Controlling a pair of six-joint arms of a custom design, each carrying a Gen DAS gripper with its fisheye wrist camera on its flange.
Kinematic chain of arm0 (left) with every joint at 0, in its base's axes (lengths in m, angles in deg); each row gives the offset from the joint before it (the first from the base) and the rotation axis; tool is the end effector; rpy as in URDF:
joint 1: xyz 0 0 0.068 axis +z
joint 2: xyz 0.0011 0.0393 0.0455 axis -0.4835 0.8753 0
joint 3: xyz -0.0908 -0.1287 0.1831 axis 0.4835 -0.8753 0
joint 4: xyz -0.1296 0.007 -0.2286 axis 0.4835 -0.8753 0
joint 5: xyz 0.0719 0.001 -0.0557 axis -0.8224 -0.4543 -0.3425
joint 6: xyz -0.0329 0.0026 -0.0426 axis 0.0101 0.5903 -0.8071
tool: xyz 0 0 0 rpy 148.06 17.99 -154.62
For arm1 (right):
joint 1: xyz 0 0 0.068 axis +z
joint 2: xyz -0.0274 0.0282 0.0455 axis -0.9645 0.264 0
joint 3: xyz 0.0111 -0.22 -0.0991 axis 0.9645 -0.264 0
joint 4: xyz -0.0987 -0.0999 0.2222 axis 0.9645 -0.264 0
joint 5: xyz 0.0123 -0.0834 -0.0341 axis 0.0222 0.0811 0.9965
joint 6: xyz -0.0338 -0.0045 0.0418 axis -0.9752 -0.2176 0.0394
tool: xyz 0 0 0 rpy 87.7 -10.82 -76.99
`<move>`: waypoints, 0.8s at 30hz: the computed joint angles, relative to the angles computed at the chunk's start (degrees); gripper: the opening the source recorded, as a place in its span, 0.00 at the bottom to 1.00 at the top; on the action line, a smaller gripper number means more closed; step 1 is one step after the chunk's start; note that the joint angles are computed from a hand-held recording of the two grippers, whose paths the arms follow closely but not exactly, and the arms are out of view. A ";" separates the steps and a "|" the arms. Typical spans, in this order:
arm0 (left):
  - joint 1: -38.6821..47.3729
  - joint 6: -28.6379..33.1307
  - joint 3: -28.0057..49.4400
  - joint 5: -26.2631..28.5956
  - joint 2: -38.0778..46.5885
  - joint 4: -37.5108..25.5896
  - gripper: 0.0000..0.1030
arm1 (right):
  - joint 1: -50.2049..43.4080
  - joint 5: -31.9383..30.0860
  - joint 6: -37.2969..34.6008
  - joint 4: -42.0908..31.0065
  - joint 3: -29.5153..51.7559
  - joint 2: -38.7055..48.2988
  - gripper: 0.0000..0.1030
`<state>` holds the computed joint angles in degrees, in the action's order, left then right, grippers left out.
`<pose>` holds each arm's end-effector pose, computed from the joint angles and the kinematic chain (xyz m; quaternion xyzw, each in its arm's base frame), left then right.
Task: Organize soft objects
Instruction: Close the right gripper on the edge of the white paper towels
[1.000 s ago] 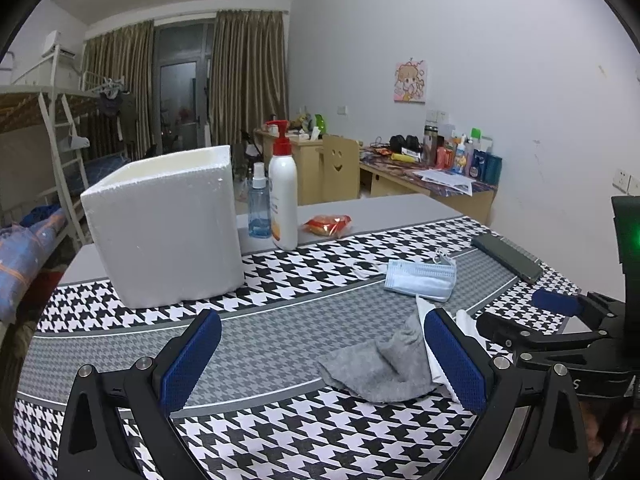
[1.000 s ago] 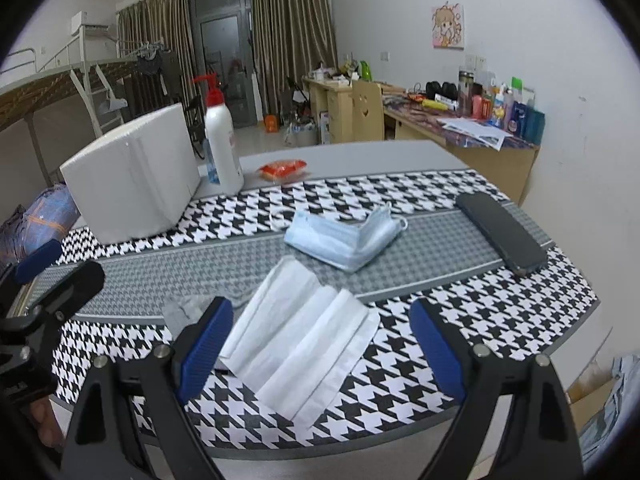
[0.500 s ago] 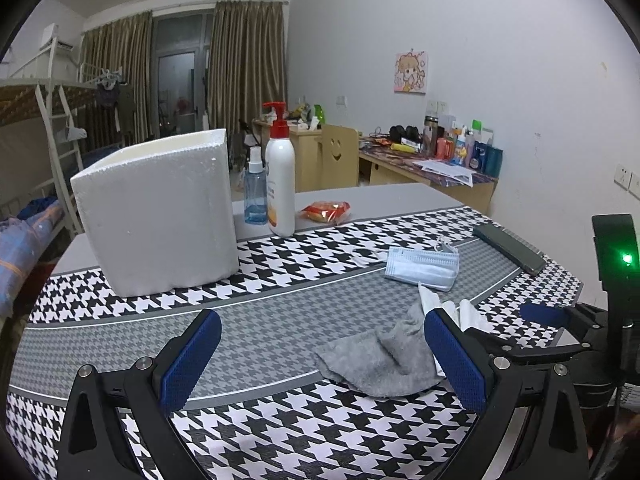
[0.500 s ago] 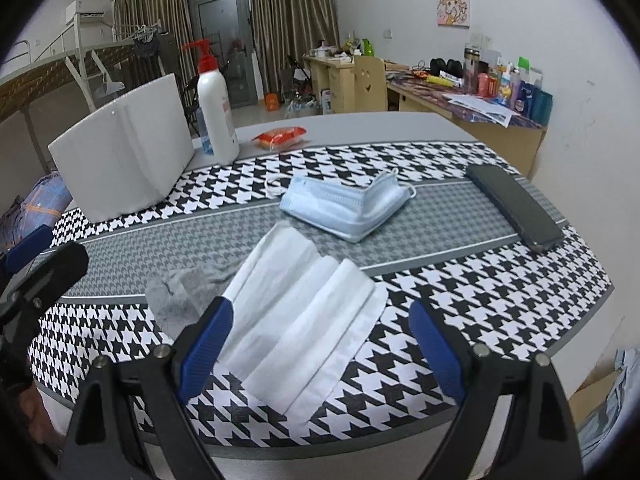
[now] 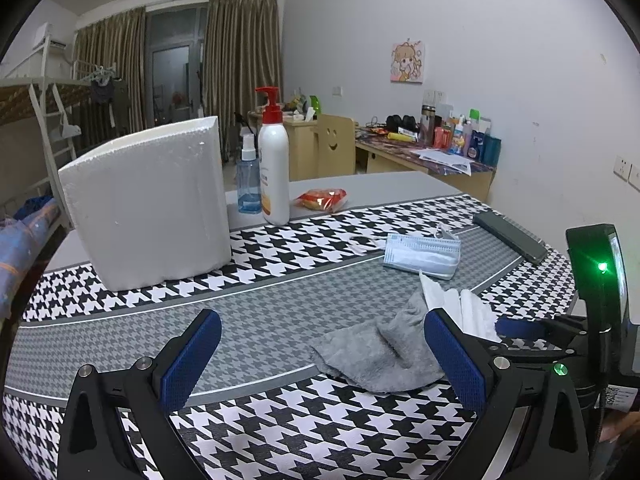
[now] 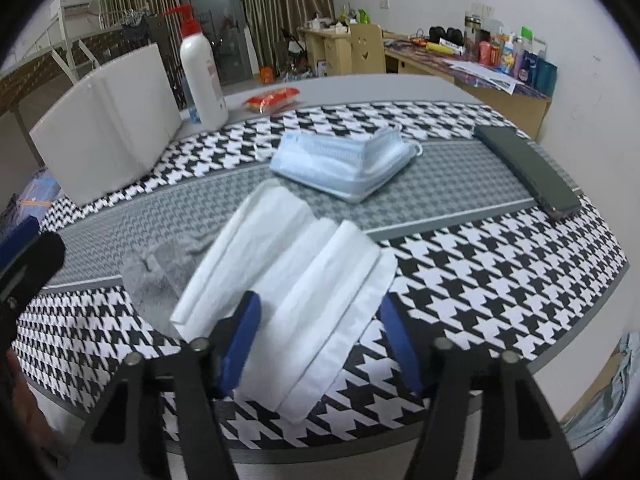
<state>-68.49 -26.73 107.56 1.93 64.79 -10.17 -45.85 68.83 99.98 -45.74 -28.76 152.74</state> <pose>0.2294 -0.1673 0.0133 0.0172 0.8749 -0.0313 0.4829 0.3037 0.1624 -0.0142 -0.0819 0.9407 0.0735 0.3210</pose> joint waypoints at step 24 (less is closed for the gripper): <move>-0.01 0.33 6.07 2.71 3.63 -5.79 0.99 | -5.62 -6.73 -1.31 7.04 -7.88 -6.07 0.06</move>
